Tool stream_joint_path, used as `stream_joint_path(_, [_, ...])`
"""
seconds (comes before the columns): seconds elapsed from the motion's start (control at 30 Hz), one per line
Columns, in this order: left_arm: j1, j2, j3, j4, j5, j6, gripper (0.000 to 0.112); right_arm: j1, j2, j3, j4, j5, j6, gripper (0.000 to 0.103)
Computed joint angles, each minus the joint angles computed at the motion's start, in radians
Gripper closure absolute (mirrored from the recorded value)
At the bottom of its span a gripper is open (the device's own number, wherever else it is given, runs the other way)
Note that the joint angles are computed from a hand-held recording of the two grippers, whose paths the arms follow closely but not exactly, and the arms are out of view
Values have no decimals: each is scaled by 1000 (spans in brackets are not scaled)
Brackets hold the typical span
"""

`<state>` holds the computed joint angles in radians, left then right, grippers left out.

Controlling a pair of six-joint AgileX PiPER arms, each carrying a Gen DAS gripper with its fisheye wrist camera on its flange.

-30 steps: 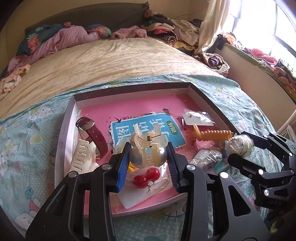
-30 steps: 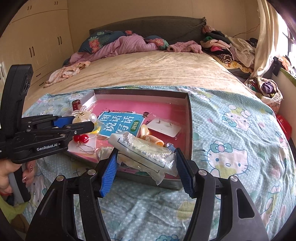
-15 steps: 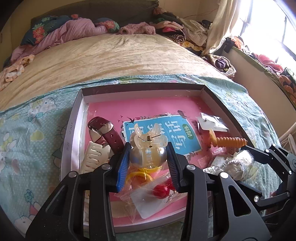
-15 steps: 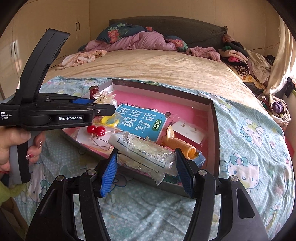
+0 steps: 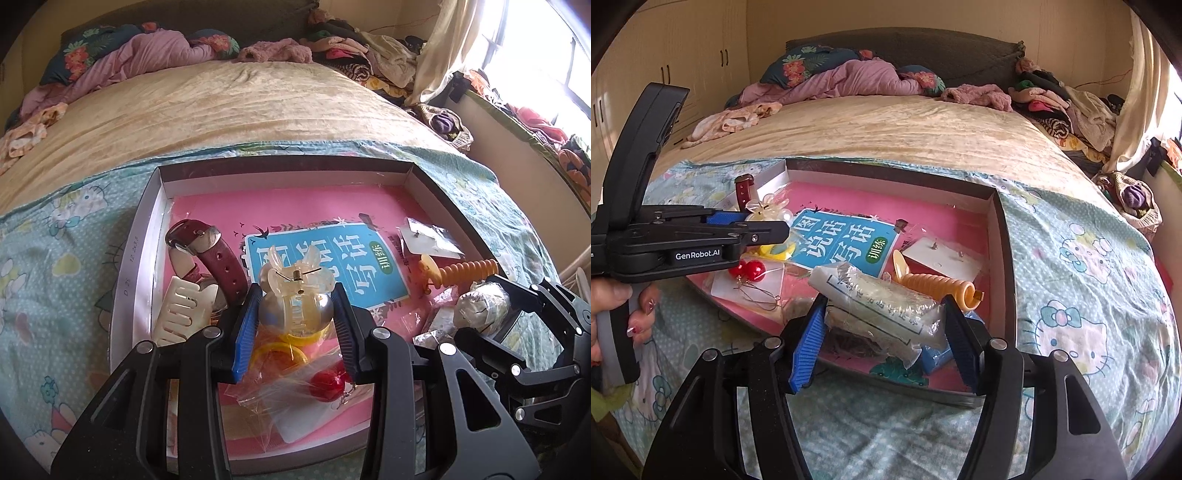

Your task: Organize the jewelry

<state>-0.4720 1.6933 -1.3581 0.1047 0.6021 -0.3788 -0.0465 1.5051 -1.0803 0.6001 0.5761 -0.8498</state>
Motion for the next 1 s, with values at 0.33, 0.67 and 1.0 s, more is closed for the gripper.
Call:
stream_joint_path(0.33, [-5,3,0,2,1,2,82,-9,-48,32,49,10,-42,25])
stream_joint_path(0.67, [-12,1,-1,17,2,-15,82,-89,-127,75,114,59,-42,10])
stream_joint_path(1.0, [-40,-34,4,75,22,-64,59,-134,-160,77,98,100,13,6])
